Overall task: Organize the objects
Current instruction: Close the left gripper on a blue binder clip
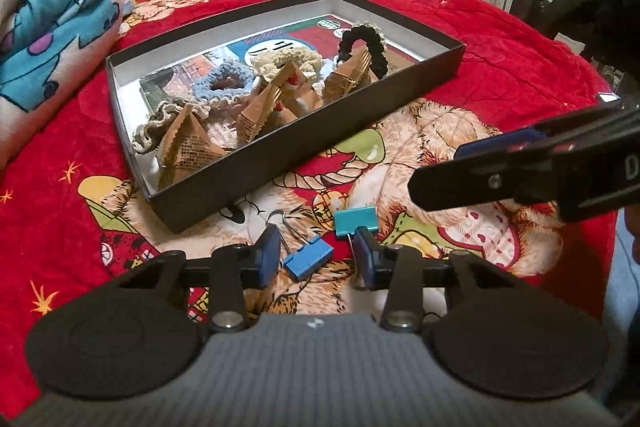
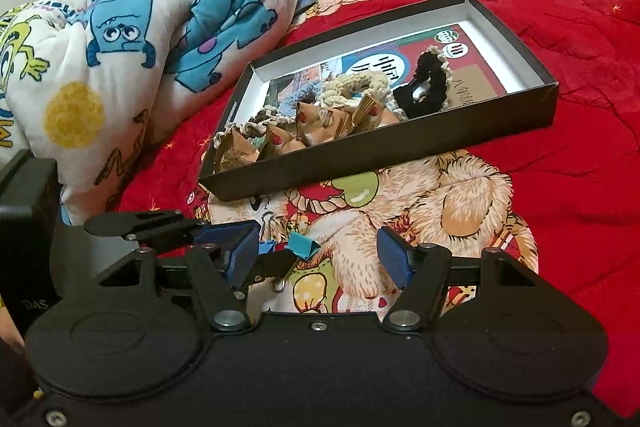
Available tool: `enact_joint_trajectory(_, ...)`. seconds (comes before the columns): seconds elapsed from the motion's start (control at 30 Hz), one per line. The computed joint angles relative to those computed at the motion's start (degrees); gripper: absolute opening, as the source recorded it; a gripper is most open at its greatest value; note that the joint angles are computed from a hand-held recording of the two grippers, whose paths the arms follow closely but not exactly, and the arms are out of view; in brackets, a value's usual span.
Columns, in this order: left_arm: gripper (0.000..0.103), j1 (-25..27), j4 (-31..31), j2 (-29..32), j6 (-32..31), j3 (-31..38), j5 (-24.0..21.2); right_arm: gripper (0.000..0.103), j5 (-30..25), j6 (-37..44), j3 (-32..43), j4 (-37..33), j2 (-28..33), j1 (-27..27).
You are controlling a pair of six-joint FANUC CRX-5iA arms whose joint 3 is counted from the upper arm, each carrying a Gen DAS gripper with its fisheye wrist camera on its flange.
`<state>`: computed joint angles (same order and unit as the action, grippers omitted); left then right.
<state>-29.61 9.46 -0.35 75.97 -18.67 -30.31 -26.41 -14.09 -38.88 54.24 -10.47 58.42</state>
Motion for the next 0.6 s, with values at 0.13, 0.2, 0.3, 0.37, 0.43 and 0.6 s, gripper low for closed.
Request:
enact_joint_trajectory(0.13, 0.046, -0.11, -4.41, -0.9, 4.63, 0.9, -0.89, 0.065, 0.18, 0.19, 0.02, -0.08, 0.11, -0.09)
enact_joint_trajectory(0.2, 0.041, 0.13, -5.74, -0.72, 7.37, 1.53, -1.61, 0.065, 0.03, 0.25, 0.08, -0.06, 0.25, -0.07)
enact_joint_trajectory(0.3, 0.049, 0.53, -2.71, -0.38, 5.44, 0.81, -1.37, 0.065, -0.05, 1.02, 0.42, -0.71, 0.6, 0.01)
enact_joint_trajectory(0.37, 0.049, -0.59, -6.17, -0.04, 6.67, 1.77, -1.48, 0.065, -0.06, 1.31, 0.54, -0.91, 0.79, 0.05)
enact_joint_trajectory(0.43, 0.05, -1.18, -8.45, 0.0, 8.21, 2.34, -1.66, 0.065, -0.01, 1.36, 0.55, -0.96, 0.8, 0.04)
enact_joint_trajectory(0.6, 0.047, -1.36, -12.63, -0.76, 12.53, 3.36, -3.52, 0.065, 0.13, 0.53, 0.43, -0.35, 0.87, -0.07)
